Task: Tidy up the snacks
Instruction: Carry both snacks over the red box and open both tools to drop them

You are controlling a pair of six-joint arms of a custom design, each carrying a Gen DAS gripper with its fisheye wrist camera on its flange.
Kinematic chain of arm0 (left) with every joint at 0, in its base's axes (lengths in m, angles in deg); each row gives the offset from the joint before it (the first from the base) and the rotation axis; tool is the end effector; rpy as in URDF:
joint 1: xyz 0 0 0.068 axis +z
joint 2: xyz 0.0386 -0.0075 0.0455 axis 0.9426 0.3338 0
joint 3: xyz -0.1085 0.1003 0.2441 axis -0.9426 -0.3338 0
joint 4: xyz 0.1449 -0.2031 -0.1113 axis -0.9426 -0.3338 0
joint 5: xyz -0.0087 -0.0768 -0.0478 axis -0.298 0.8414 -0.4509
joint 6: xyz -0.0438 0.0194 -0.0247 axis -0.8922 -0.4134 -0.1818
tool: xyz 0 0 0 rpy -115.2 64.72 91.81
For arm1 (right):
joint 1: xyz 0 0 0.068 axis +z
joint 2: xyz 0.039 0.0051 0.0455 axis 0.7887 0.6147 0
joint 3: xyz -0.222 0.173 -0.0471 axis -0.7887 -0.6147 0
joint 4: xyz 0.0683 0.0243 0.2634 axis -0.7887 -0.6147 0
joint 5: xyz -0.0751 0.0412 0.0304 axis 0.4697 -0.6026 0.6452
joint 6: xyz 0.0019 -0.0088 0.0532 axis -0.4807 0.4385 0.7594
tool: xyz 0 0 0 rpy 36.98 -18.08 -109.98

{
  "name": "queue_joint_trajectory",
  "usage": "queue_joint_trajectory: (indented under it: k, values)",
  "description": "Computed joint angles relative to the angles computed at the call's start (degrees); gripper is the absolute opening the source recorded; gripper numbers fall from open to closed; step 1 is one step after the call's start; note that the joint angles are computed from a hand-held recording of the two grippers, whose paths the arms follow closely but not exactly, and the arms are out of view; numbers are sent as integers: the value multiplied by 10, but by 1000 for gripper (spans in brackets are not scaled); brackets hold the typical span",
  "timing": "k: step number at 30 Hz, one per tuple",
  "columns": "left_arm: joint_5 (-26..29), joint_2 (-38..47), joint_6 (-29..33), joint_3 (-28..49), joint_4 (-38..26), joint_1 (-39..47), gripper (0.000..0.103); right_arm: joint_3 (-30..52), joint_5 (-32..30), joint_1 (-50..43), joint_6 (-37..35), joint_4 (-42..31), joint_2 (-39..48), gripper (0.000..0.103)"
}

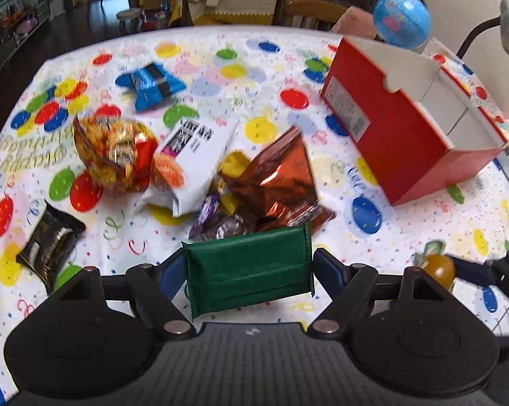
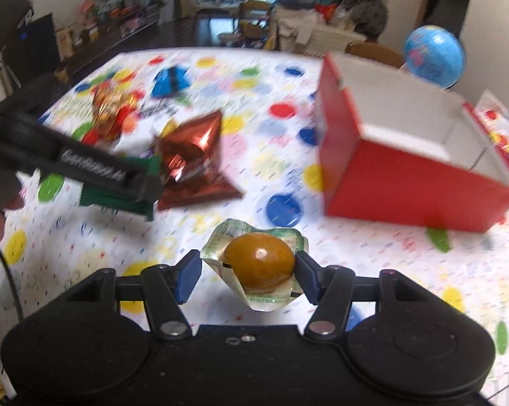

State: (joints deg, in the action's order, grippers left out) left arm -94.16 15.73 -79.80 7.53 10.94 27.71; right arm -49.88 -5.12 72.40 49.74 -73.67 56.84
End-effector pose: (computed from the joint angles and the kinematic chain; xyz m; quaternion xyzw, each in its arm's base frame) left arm 0.1791 -0.1525 0.1454 -0.0139 0.9582 -0.0671 0.2778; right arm 0.1381 0.0504 0.1343 -0.1978 0.9192 0.0377 0.3384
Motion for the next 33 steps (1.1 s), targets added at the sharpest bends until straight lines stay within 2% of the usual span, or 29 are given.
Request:
queue_joint_trajectory:
  k: [2, 7, 12, 18, 23, 28, 33]
  values:
    - [-8, -15, 2, 9, -15, -5, 80, 15, -13, -31, -19, -30, -28, 59]
    - [-34, -30, 4, 44, -45, -25, 80, 55, -44, -103, -65, -52, -38, 59]
    - [-72, -13, 18, 106, -66, -41, 80, 96, -94, -161, -106, -40, -16, 59]
    - [-125, 43, 20, 209, -100, -62, 80, 154, -207, -269, -186, -9, 72, 59]
    - [-143, 122, 24, 302, -117, -73, 80, 200, -277, -347, -247, 9, 155, 59]
    - [-145, 216, 29, 402, -136, -80, 80, 250, -314, -403, -294, 25, 248, 59]
    - [-146, 311, 47, 507, -159, -80, 80, 301, -326, -433, -323, 36, 333, 59]
